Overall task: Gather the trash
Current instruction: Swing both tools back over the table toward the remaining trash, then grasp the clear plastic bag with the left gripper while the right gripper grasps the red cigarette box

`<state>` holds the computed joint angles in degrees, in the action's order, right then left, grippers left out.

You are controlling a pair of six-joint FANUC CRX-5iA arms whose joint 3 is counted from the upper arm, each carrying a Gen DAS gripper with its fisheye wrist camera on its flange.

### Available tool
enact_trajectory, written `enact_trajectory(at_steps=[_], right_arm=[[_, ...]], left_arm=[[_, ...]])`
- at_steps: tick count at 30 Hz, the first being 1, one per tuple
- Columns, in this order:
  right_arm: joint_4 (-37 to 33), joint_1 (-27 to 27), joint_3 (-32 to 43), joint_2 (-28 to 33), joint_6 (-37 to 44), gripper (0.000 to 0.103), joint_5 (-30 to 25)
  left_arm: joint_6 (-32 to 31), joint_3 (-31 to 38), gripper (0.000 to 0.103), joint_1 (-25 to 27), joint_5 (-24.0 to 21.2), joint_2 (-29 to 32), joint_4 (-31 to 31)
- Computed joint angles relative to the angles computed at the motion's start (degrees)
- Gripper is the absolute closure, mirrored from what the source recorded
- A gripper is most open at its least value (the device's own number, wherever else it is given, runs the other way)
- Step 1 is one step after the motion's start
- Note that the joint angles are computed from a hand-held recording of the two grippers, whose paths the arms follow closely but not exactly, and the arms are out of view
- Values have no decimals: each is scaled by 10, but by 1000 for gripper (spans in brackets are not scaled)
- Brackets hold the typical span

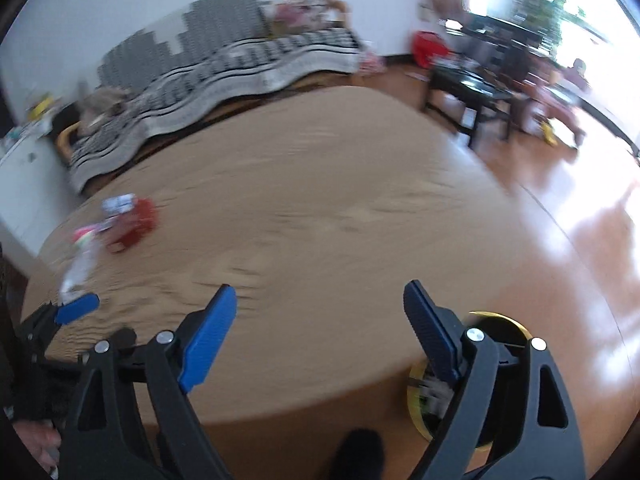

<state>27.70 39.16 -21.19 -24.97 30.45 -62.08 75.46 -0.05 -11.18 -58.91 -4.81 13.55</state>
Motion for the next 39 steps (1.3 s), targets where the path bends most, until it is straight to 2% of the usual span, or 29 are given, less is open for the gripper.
enact_trajectory(at_steps=[5, 7, 14, 19, 23, 29, 34, 35, 36, 37, 38, 39], right_arm=[[8, 44, 68, 99, 26, 17, 52], [26, 58, 91, 140, 32, 12, 74], [-2, 78, 177, 249, 92, 10, 104], [13, 76, 229, 326, 122, 9, 114], [-15, 59, 280, 379, 148, 8, 105], [-35, 40, 317, 418, 176, 8, 93], [-65, 29, 348, 443, 199, 7, 81], [-72, 29, 357, 448, 203, 7, 78], [-82, 29, 362, 451, 215, 16, 73], [-76, 30, 360, 450, 213, 18, 70], [-69, 32, 356, 447, 206, 18, 69], [-72, 31, 351, 440, 208, 18, 76]], left_arm=[[-10, -19, 11, 126, -9, -36, -20], [-19, -29, 11, 171, -5, -47, -26], [-44, -40, 10, 253, -6, -29, 17], [-69, -30, 10, 246, -1, 14, 25], [-76, -17, 10, 231, 5, 46, 38], [-69, 7, 9, 206, 22, 77, 18], [-65, 6, 11, 203, 32, 82, 31], [-63, 4, 14, 203, 35, 80, 31], [-62, 4, 29, 200, 38, 78, 26], [-61, 4, 47, 198, 38, 75, 20], [-58, 8, 57, 196, 31, 75, 16], [-60, 9, 80, 198, 21, 75, 24]])
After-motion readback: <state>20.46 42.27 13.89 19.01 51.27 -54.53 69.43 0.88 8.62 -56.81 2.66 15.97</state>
